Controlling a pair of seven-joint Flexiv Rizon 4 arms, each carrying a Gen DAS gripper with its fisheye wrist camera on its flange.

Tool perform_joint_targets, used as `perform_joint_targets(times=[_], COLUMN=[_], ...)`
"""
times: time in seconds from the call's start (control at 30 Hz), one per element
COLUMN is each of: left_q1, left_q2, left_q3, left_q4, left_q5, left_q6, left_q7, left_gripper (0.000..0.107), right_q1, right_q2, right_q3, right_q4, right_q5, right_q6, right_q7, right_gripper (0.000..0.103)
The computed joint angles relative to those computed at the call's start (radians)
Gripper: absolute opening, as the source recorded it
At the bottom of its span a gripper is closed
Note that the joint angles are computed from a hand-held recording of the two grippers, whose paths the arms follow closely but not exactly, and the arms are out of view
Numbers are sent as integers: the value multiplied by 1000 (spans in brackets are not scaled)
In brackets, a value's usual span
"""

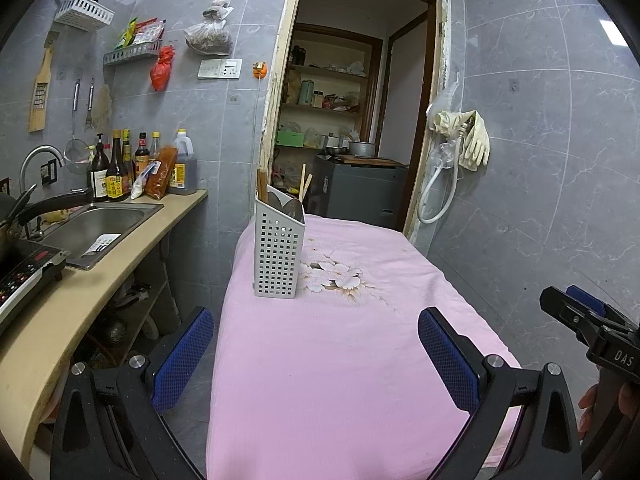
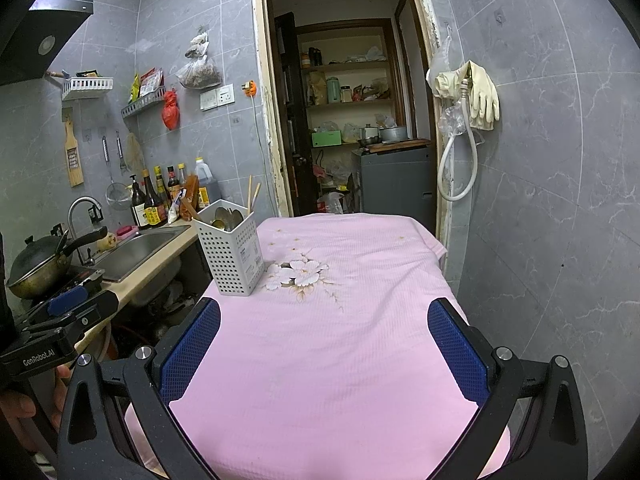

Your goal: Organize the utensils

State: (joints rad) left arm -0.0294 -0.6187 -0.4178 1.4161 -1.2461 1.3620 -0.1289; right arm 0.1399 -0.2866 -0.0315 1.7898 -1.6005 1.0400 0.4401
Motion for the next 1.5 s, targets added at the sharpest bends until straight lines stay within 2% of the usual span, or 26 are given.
perform_joint_targets(times=[1.5], left_q1=[-3], left_q2=[2], left_q3=[5], left_q4=[1], left_q5=[-6], left_q6=[-1], left_q7=[4], left_gripper=[103], right_q1=[-14], right_q2=[4], right_q3=[-1], right_q4=[7], right_q5=[2], right_q6=[19], right_q7=[-1], right_gripper=[102])
